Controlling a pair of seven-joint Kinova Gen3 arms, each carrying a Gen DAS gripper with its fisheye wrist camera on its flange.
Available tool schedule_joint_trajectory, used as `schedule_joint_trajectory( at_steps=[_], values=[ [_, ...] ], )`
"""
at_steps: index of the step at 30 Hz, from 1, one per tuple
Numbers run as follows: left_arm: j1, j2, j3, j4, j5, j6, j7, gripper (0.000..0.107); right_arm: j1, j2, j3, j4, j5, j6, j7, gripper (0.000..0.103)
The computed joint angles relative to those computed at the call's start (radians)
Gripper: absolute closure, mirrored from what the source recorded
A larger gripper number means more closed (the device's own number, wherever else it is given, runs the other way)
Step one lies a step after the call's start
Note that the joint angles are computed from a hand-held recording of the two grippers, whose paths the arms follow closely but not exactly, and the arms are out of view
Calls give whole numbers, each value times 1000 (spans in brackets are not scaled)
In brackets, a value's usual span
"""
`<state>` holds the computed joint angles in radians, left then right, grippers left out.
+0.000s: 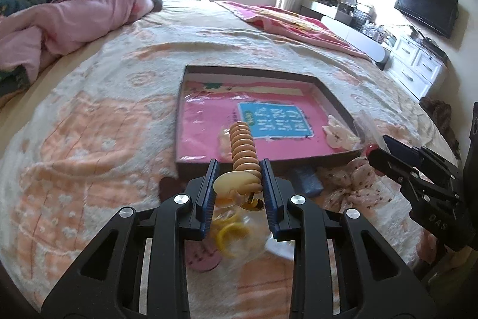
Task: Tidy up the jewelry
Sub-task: 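Carry the coil and sleeve over the tray and open both tools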
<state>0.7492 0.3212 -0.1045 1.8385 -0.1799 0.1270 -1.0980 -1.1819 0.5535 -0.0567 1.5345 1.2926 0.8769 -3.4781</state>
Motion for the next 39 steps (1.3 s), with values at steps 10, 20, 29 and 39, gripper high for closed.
schedule_joint_trajectory(
  at_steps=[10,20,29,39],
  values=[
    [-2,61,31,-111,-4,17,-34,87,26,-32,-8,42,19,42,-58,64],
    [-29,133,63,-218,11,60,-73,87,65,-37,-13,41,9,62,-50,64],
    [-70,201,110,-307,26,105,-109,87,105,-18,0,3,-33,41,27,64],
    [-134,278,203,-398,72,194,-205,87,152,4,39,-30,-114,-36,110,64]
  ],
)
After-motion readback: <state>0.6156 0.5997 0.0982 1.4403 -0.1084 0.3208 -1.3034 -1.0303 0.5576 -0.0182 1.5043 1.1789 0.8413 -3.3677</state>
